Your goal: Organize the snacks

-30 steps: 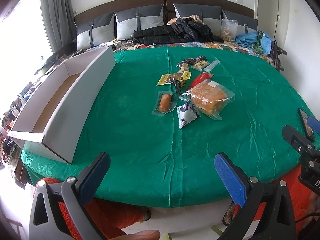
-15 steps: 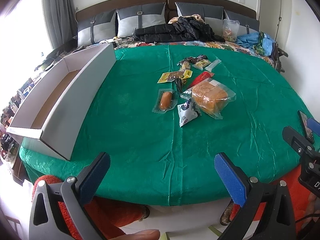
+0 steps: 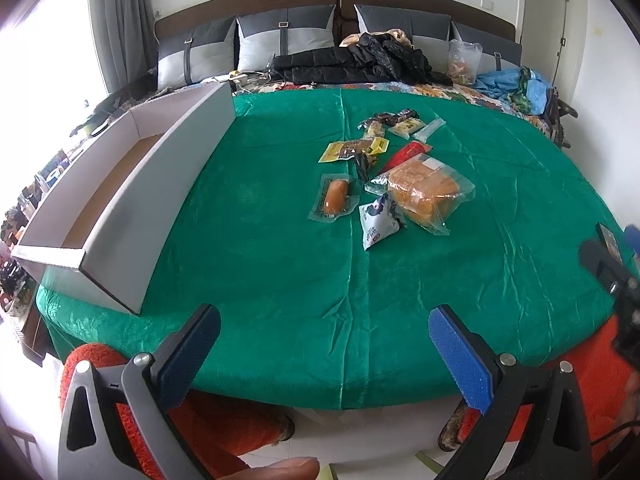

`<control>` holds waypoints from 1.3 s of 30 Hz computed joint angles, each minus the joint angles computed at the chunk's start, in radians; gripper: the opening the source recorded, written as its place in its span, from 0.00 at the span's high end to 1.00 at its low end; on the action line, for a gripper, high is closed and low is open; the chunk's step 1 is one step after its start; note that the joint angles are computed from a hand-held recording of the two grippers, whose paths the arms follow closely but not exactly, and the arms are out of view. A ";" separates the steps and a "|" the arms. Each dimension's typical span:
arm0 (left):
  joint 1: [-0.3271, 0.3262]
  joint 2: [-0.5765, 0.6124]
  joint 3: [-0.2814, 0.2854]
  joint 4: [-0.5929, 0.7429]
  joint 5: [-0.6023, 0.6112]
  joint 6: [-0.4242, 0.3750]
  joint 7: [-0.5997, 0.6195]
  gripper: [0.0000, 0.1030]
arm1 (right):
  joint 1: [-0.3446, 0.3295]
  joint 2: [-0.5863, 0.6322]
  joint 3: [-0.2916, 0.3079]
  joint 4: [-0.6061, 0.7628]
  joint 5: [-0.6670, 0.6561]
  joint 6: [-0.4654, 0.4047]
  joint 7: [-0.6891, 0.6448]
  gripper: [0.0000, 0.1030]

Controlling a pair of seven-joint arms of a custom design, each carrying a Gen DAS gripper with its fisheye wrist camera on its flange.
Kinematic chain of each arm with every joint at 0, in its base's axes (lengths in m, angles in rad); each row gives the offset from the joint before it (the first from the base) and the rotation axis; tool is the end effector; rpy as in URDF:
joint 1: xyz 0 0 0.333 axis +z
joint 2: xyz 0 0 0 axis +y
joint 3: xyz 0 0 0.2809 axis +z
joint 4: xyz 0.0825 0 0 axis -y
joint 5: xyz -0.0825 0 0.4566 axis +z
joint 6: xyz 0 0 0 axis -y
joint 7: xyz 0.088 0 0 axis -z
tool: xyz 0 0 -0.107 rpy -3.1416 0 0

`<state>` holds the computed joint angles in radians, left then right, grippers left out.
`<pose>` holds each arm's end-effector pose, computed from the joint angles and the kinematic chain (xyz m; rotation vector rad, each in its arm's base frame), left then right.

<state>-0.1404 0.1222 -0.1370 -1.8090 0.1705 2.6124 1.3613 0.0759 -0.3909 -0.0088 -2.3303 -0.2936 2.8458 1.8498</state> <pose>0.6808 -0.1942 0.4908 -1.6683 1.9946 -0.7084 0.5603 0.0527 0.5378 -1.7055 1.6603 -0.8747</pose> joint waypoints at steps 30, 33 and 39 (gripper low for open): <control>-0.011 0.043 -0.002 0.044 -0.059 -0.047 0.073 0.00 | 0.019 0.046 -0.021 0.015 0.060 -0.003 -0.048 0.06; -0.015 0.044 0.001 0.042 -0.041 -0.036 0.061 0.00 | 0.020 0.046 -0.021 0.015 0.064 -0.003 -0.053 0.06; -0.018 0.051 0.004 0.051 -0.020 -0.053 0.048 0.00 | 0.022 0.050 -0.023 0.016 0.074 -0.009 -0.060 0.06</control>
<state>-0.1587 0.1730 -0.1329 -1.7580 0.1502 2.5589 1.4097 0.0981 -0.3406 -0.0319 -2.3146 -0.2198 2.8366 1.7901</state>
